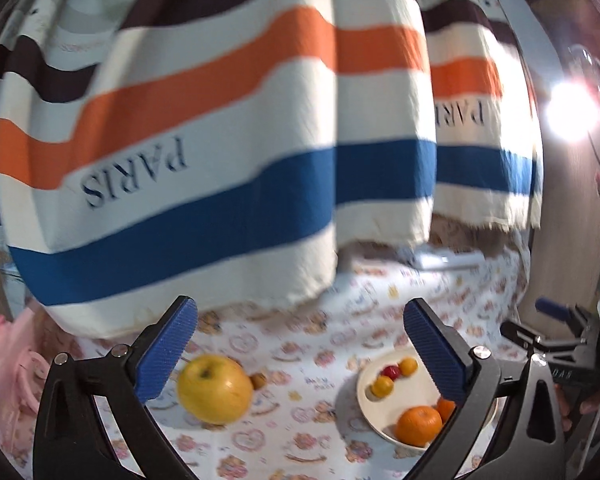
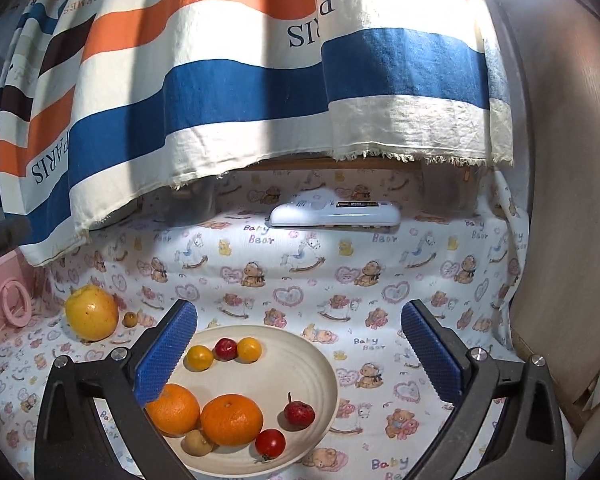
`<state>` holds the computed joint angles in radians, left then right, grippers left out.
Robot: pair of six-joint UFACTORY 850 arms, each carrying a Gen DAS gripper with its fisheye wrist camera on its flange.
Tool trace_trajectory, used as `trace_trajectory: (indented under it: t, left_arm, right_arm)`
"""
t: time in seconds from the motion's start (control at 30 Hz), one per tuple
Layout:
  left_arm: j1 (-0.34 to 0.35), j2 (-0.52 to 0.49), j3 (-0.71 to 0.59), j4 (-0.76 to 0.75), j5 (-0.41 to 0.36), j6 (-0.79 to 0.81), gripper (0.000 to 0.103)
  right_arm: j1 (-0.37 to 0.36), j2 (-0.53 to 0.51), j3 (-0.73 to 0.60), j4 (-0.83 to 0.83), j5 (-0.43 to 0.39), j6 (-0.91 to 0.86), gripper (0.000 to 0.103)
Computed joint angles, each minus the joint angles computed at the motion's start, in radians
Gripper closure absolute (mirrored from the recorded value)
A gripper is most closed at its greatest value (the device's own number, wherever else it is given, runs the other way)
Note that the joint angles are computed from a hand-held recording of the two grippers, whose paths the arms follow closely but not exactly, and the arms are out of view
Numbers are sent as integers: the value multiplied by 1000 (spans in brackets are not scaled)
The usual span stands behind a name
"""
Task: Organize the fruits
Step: 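Withdraw both open grippers up from the plate, then lower the left gripper around the large yellow apple and close it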
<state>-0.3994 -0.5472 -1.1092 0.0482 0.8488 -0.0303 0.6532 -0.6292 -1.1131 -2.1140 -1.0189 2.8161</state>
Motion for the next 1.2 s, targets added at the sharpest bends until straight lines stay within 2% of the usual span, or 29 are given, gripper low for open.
trace_trajectory:
  t: [0.17, 0.37, 0.57, 0.8, 0.97, 1.2]
  left_arm:
    - [34, -4, -12, -8, -5, -49, 1]
    - [59, -51, -70, -50, -76, -80, 1]
    - [64, -88, -110, -93, -123, -53, 1]
    - [71, -111, -131, -98, -137, -66, 1]
    - [89, -133, -162, -68, -176, -120, 1]
    - [130, -190, -247, 129, -297, -357, 1]
  right_arm:
    - [4, -4, 2, -3, -19, 10, 0]
    - [2, -12, -5, 2, -6, 13, 0]
    - [1, -16, -8, 9, -7, 9, 0]
    - [13, -15, -19, 40, -44, -50, 0]
    - [22, 4, -61, 58, -3, -132, 1]
    - [33, -19, -199, 102, 33, -229, 0]
